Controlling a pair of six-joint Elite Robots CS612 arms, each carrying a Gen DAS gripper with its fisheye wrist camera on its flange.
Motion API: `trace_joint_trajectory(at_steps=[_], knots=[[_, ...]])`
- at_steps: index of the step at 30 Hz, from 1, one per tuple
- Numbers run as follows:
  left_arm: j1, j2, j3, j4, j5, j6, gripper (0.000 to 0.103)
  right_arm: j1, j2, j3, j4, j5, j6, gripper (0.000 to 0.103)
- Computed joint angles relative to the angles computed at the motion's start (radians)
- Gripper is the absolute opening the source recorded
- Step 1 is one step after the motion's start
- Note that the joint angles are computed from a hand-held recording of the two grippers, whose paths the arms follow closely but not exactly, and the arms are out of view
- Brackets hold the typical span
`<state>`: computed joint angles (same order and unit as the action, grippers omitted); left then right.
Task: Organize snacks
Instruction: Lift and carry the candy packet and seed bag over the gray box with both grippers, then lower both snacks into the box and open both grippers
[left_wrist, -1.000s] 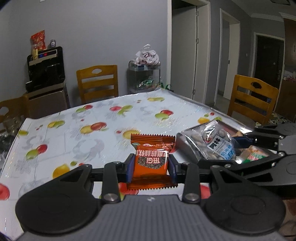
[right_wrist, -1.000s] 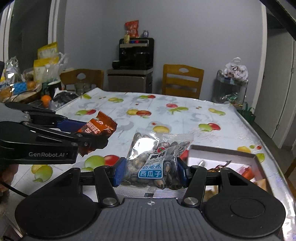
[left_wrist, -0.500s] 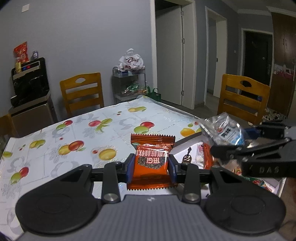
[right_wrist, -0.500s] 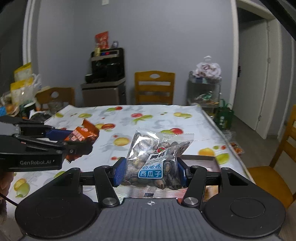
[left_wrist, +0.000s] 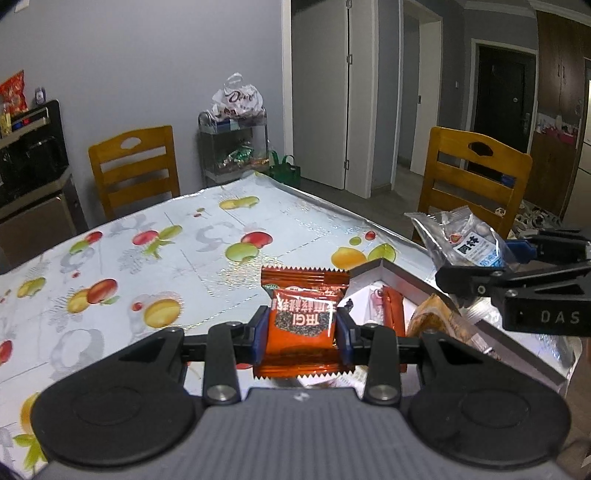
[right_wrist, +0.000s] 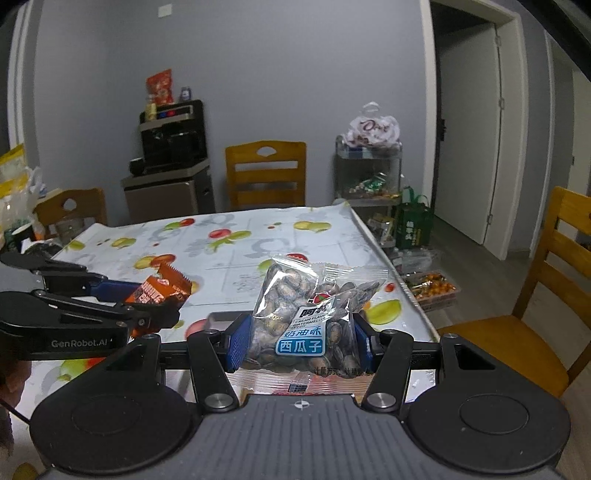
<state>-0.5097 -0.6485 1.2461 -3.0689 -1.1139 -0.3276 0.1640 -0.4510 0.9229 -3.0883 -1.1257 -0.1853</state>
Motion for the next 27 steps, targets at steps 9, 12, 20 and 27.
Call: trace_joint_trajectory(at_steps=[9,12,20,27], knots=[[0.028,0.069,-0.111,0.087,-0.078,-0.037,0.035,-0.001,0.032,-0.063,0.145,0.036,-0.052,0.056],[0.043,0.089,-0.144,0.113,-0.113,-0.067,0.035,0.006,0.033,-0.061,0.186,0.04,-0.096,0.056],[0.058,0.136,-0.218,0.165,-0.163,-0.087,0.035,0.019,0.05,-0.103,0.299,-0.006,-0.166,0.056],[0.064,0.161,-0.256,0.204,-0.191,-0.081,0.035,0.022,0.066,-0.138,0.353,-0.011,-0.215,0.056]])
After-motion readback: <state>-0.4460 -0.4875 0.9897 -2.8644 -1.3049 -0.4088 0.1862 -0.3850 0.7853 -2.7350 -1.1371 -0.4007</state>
